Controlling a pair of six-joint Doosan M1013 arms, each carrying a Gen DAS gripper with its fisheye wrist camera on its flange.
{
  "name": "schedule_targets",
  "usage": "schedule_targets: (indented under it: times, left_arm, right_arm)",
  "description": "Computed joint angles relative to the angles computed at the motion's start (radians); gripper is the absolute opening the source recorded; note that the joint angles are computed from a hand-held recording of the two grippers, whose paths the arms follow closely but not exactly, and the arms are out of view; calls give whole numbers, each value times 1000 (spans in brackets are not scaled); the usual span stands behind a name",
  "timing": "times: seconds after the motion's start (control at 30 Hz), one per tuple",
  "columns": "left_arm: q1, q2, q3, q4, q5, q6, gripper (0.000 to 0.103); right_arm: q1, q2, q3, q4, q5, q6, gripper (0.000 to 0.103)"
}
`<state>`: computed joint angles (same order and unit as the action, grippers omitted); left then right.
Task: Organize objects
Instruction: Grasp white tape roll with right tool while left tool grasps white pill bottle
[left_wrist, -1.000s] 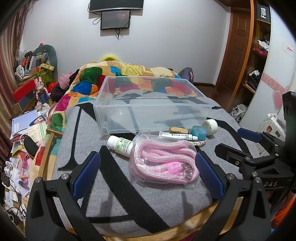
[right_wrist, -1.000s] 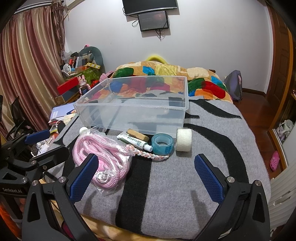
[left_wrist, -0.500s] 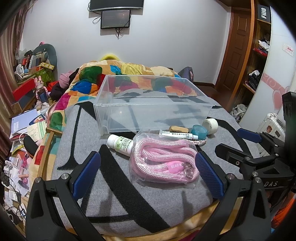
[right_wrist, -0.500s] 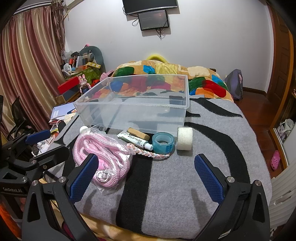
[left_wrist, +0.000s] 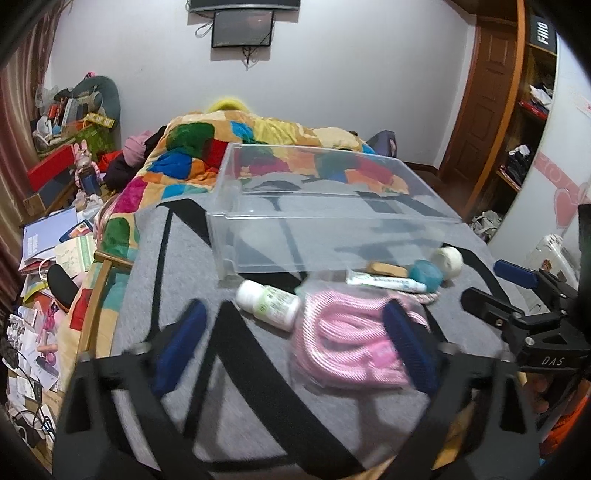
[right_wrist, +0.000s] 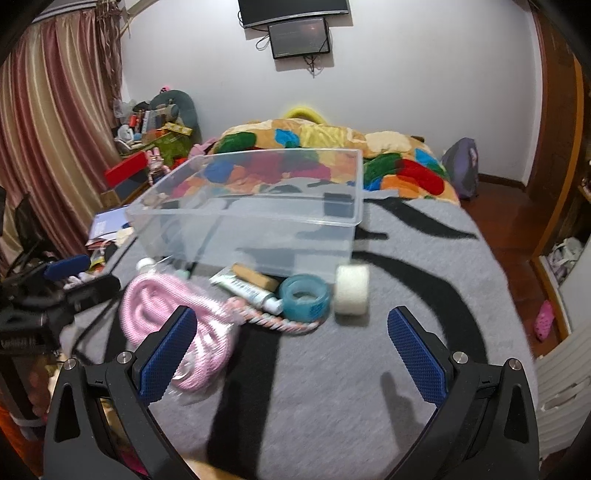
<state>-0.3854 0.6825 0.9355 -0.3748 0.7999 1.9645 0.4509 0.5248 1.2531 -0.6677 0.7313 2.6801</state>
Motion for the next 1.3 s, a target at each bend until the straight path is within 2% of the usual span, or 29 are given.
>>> schedule_targets:
  times: [0.07, 0.2, 0.33, 0.43, 0.6, 0.73, 0.97, 1.03, 1.1, 1.13, 1.3]
  left_arm:
    - [1, 23, -40, 26, 31, -28, 79]
    - [4, 48, -82, 82, 34, -67, 73]
    - [17, 66, -107, 109, 50, -101, 72]
    - [30, 82, -127, 91, 101, -93, 72]
    - [39, 100, -139, 25, 193, -42, 72]
    - [28, 99, -128, 32, 197, -13, 73]
    - [17, 135, -191, 22, 234, -9, 73]
    - [15, 143, -203, 27, 230, -25, 73]
    - [17, 149, -212, 15, 230, -31, 64]
    - [19, 152, -215, -2, 235, -23, 54]
    - [17, 119, -163, 14, 177, -17, 53]
  right_arm:
    - [-6, 4, -6, -13, 9, 7, 101]
    - [-22, 10, -17, -13, 15, 8, 88]
    - [-42, 13, -19, 14, 16, 10, 79]
    - [-56, 15, -17, 55, 17, -1, 73]
    - [-75, 27, -27, 142, 25, -58, 57]
    - [-78, 35, -34, 165, 26, -75, 47]
    - [-82, 37, -32, 183, 10, -83, 23]
    - [-81, 34, -27, 170, 8, -71, 22]
    - [-77, 30, -21, 147, 6, -52, 22]
    - [-74, 27, -16, 136, 3, -48, 22]
    - [-63, 7, 3, 80, -8, -6, 22]
